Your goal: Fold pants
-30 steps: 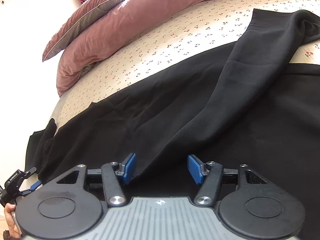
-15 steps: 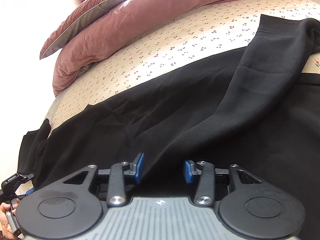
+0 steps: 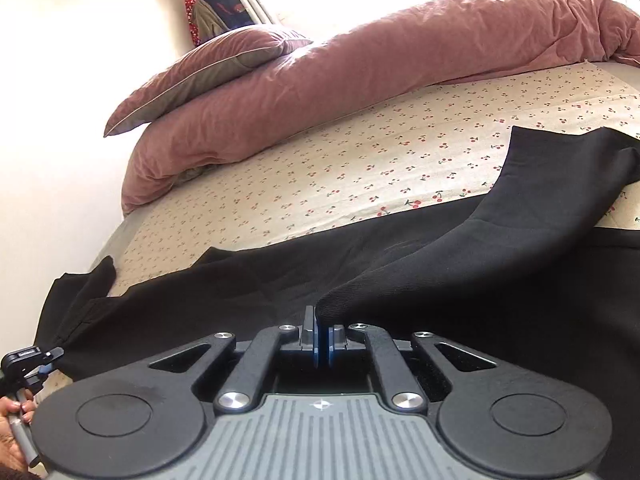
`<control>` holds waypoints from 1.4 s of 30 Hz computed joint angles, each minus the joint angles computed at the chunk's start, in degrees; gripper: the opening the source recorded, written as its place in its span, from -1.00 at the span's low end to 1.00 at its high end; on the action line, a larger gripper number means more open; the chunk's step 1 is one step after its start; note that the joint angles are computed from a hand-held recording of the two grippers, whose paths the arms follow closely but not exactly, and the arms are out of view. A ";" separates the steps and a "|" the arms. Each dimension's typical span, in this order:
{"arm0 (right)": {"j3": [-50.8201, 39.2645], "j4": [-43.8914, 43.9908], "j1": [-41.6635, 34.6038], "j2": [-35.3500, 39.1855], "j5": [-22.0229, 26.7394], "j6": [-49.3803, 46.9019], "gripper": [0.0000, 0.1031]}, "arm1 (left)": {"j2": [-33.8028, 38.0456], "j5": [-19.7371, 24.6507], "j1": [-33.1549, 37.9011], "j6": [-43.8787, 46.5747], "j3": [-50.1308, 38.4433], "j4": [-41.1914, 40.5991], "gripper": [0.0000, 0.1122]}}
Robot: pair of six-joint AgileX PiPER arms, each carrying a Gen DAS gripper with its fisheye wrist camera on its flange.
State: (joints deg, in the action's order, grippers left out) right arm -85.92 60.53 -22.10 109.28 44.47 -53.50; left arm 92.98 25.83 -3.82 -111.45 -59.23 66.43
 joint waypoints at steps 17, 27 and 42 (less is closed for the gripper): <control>2.03 -17.54 2.32 -0.57 4.16 10.55 -0.21 | 5.01 17.48 -3.13 26.67 -10.03 -19.93 0.05; -8.91 -19.29 -2.13 3.05 -0.83 18.96 0.04 | 5.69 14.85 -14.90 35.25 -14.49 -14.19 0.47; -46.87 -38.40 1.14 29.32 -4.30 32.20 0.20 | 23.30 -2.67 -23.38 83.03 -34.45 -58.71 0.57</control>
